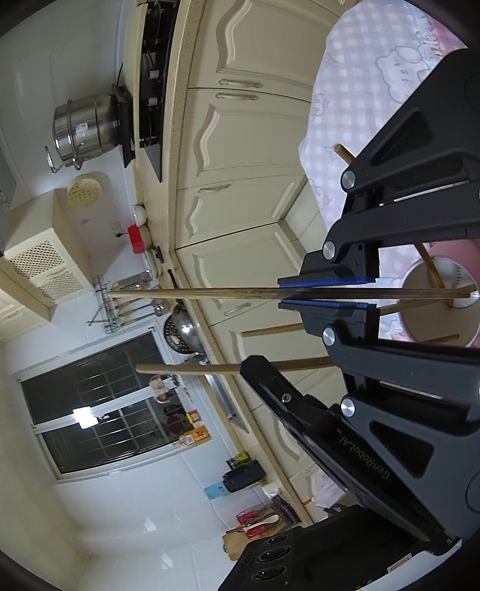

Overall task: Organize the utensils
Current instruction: 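Lift both chopsticks and lower them into the pink cup, then open both tools and withdraw them from the cup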

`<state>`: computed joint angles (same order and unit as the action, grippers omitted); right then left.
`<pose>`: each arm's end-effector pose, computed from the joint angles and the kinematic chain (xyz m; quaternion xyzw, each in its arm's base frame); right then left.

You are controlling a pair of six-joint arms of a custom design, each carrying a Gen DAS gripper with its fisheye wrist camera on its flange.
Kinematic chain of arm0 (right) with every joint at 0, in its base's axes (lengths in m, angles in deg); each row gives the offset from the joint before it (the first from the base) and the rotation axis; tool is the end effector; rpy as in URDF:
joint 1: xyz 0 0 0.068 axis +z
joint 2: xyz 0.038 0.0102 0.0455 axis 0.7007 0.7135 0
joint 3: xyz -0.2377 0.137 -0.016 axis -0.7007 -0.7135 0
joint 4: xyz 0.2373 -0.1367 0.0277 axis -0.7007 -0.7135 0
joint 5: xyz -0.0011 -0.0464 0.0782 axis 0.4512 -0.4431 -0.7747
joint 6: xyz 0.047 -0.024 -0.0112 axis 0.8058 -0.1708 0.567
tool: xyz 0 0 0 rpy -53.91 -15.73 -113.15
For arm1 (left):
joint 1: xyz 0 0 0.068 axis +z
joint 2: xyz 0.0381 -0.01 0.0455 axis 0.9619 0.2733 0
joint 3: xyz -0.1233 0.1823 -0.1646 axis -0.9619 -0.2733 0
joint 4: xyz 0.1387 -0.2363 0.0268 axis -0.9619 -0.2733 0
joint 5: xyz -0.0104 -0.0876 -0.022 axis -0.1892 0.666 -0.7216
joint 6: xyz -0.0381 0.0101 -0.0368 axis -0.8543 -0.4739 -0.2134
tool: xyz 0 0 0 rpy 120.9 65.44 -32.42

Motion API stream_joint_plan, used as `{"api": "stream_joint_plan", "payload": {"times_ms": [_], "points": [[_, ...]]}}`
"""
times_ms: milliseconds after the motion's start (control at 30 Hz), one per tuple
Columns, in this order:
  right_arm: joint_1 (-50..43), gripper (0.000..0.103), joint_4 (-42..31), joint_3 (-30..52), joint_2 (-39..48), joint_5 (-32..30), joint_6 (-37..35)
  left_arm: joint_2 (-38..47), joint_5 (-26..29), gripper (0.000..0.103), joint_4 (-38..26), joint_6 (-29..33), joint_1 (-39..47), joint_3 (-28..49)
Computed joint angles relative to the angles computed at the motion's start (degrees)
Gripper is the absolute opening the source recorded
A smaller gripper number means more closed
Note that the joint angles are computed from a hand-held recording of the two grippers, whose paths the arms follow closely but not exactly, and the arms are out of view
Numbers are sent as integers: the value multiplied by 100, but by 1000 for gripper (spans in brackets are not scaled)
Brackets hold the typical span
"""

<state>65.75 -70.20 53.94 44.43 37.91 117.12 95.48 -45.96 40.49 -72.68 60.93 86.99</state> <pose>0.1679 0.0576 0.3193 0.1036 0.8176 0.1563 0.5444 0.2360 -0.0715 0.3030 0.1708 0.7502 -0.2896 0.5693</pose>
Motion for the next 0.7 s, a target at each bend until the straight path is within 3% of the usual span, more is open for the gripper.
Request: {"api": "stream_joint_plan", "payload": {"times_ms": [100,200,233,267,333,367,400,500,700], "points": [[-20,11,-340,81,-51,-62,141,-146,120,7,-263,140,87,-42],[42,54,-600,149,-303,197,205,-501,235,25,-497,217,338,-106],[29,63,-665,162,-442,205,208,-612,404,39,-623,200,531,-76],[22,66,-768,195,-553,224,209,-697,532,58,-748,178,698,-37],[77,77,-965,306,-711,356,173,-851,931,81,-906,105,1058,10],[130,80,-1033,349,-778,458,151,-970,1099,86,-1001,103,1240,23],[259,87,-1148,415,-869,657,153,-1098,1170,88,-1130,163,1375,50],[448,95,-1446,593,-1087,926,204,-1324,1401,96,-1498,296,1693,176],[1210,97,-2295,1050,-1288,1810,486,-1514,1694,98,-2750,828,2154,669]]}}
